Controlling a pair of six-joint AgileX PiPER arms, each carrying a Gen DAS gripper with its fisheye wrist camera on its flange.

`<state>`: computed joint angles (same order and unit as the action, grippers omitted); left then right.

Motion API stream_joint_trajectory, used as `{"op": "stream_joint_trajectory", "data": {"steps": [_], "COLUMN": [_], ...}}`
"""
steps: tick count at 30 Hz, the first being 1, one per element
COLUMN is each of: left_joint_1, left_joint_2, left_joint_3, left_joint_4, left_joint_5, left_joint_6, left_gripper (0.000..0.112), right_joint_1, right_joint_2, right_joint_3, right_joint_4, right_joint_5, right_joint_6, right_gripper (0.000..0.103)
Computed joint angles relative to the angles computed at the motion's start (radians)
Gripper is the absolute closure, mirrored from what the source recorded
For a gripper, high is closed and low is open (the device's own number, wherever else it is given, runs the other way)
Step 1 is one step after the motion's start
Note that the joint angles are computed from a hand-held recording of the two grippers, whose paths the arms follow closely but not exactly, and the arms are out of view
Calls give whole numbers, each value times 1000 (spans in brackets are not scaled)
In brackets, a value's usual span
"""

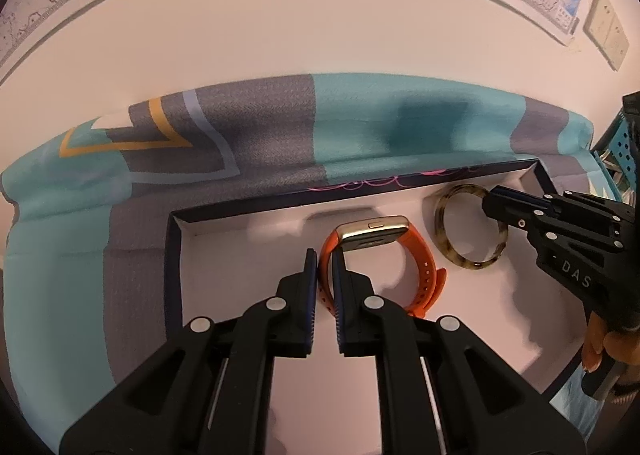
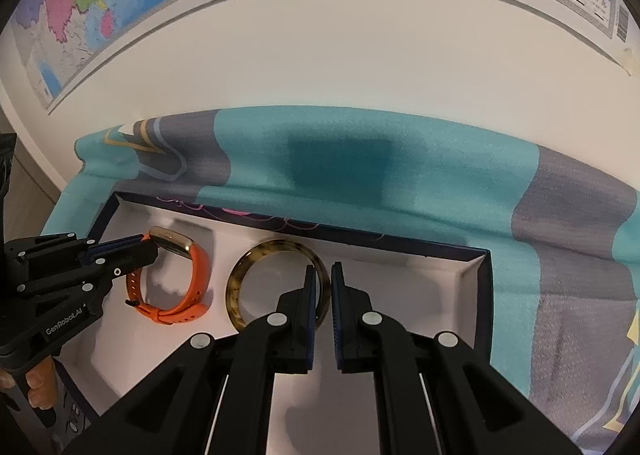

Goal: Organize jewelry
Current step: 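Carry the smartwatch and bangle over the navy box tray with both tools, then open both tools to drop the watch and bangle into the tray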

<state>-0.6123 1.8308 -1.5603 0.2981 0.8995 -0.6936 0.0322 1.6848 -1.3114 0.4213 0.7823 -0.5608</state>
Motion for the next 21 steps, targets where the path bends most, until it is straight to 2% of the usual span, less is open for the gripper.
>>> {"op": "stream_joint_trajectory", "data": {"steps": [5, 6, 9, 11, 13, 15, 21], "left_joint_1": [16, 17, 7, -11, -37, -90, -266], "left_joint_2": [23, 26, -2, -33, -92, -166, -343], "left_joint_3": [-35, -38, 1, 36, 93, 161, 321], "left_joint_4": [-32, -29, -4, 49, 112, 220, 413], "left_joint_5": [14, 17, -8, -28, -42, -54, -33], "left_joint_6": [17, 14, -28, -87, -154, -254, -441], "left_gripper": [101, 98, 75, 74, 68, 60, 56], "right_joint_1": [6, 3, -27, -60, -115, -174, -371], "right_joint_2": [-6, -19, -81, -136, -211, -285, -478], "right_joint_3": [8, 19, 71, 116, 174, 231, 403], "right_joint_4": [-11, -7, 69, 138, 237, 310, 395], "right_joint_5": [-28, -37, -44, -33, 13, 73, 320], "right_joint_6": [26, 20, -74, -163, -302, -423, -740], "right_gripper": [94, 92, 82, 80, 79, 72, 71]}}
